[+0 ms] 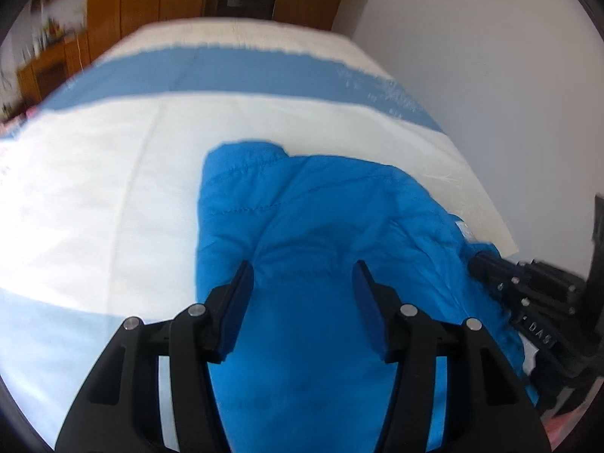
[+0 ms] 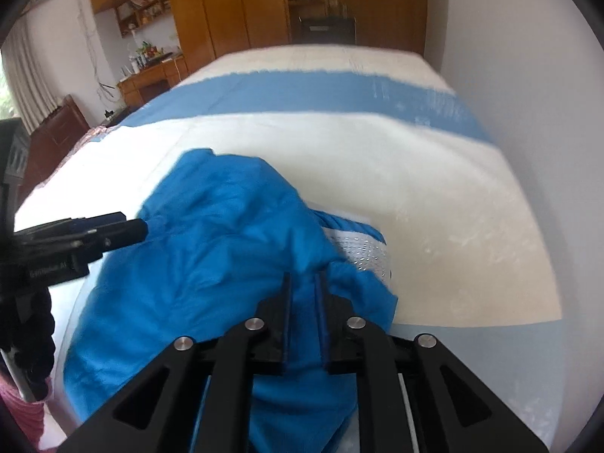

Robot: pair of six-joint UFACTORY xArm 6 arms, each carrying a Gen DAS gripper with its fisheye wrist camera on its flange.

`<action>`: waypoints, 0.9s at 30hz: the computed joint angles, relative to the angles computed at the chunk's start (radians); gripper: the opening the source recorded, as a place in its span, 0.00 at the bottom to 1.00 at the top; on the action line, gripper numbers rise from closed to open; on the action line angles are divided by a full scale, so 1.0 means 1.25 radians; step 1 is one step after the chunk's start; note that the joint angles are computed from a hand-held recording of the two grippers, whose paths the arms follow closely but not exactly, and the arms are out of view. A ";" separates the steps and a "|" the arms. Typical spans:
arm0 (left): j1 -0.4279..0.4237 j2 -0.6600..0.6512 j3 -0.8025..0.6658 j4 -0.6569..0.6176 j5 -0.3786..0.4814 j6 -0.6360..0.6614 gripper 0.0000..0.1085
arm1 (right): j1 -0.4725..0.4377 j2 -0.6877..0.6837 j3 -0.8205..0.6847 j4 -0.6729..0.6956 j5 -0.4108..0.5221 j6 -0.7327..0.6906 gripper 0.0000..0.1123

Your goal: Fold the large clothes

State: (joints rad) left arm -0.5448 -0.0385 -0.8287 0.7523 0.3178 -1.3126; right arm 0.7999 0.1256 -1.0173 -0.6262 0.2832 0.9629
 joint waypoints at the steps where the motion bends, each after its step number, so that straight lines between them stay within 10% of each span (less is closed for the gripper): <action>1: -0.016 -0.016 0.007 0.043 0.025 -0.043 0.50 | 0.009 -0.012 0.008 -0.029 0.005 0.027 0.11; 21: -0.063 0.004 0.046 0.273 0.061 -0.290 0.54 | 0.002 0.052 0.009 -0.496 -0.031 0.539 0.06; 27: -0.096 -0.022 0.044 0.229 0.131 -0.268 0.54 | 0.000 0.028 0.026 -0.471 -0.042 0.520 0.08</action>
